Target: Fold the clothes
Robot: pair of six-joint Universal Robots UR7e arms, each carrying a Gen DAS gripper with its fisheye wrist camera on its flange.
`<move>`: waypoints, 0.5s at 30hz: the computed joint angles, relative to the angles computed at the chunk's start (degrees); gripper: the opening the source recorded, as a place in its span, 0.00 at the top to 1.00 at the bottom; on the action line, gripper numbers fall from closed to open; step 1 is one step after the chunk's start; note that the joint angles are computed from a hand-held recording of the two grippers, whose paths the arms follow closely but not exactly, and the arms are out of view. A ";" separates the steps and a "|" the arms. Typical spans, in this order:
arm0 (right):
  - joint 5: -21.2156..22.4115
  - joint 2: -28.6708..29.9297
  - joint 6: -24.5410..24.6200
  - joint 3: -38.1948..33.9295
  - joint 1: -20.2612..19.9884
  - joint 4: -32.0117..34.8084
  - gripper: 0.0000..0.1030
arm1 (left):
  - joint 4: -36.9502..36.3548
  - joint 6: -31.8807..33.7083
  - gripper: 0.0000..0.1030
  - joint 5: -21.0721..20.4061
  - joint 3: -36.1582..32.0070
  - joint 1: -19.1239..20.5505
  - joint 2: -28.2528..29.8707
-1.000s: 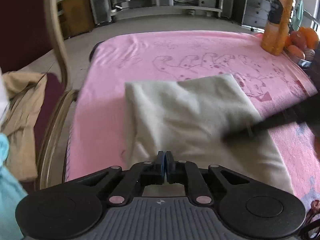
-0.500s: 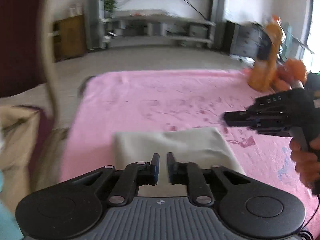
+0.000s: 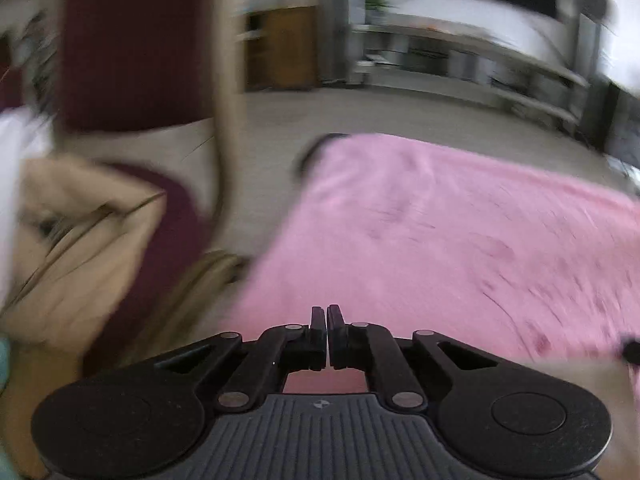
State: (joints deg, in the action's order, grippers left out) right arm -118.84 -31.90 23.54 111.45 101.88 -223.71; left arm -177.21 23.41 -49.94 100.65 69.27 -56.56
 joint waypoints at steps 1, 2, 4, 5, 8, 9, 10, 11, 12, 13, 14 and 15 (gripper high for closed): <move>-2.37 -1.15 0.16 0.74 1.10 1.13 0.92 | 2.24 -2.05 0.94 0.05 -0.32 0.11 -1.10; -2.54 -2.94 -0.04 2.24 1.75 2.52 0.91 | 3.08 -1.70 0.93 0.23 0.86 -0.56 -2.80; -5.24 -6.44 0.20 4.90 4.39 5.82 0.87 | 3.72 0.77 0.92 0.32 3.60 -1.99 -6.30; -6.50 -8.16 0.45 6.15 5.78 7.54 0.85 | 4.33 1.35 0.89 -0.38 5.48 -2.76 -8.52; -8.98 -12.85 2.03 9.51 10.53 12.85 0.82 | 10.50 0.71 0.82 -3.14 12.09 -4.75 -17.19; -9.90 -13.66 2.77 9.89 12.38 15.03 0.80 | 12.67 0.51 0.82 -3.64 14.10 -5.09 -19.72; -10.77 -14.48 3.61 10.19 14.23 17.38 0.78 | 14.93 0.32 0.82 -4.09 16.00 -5.39 -22.21; -11.51 -15.13 4.50 10.39 15.97 19.70 0.74 | 17.32 0.13 0.82 -4.53 17.81 -5.71 -24.72; -11.93 -15.24 5.32 10.52 17.29 21.49 0.69 | 19.28 -0.45 0.82 -5.09 19.19 -5.51 -26.37; -12.30 -15.36 6.18 10.60 18.62 23.36 0.68 | 21.17 -1.03 0.82 -5.68 20.46 -5.21 -27.87; -12.65 -15.21 7.06 10.51 19.81 25.23 0.66 | 22.92 -2.36 0.83 -6.36 21.32 -4.88 -28.83; -13.04 -14.22 7.89 10.03 20.55 26.90 0.66 | 24.62 -3.76 0.83 -7.09 22.09 -4.53 -29.69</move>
State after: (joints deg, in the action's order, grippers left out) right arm -131.87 -46.12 31.43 121.49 122.42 -196.80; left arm -152.59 19.66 -57.04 122.74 64.73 -86.25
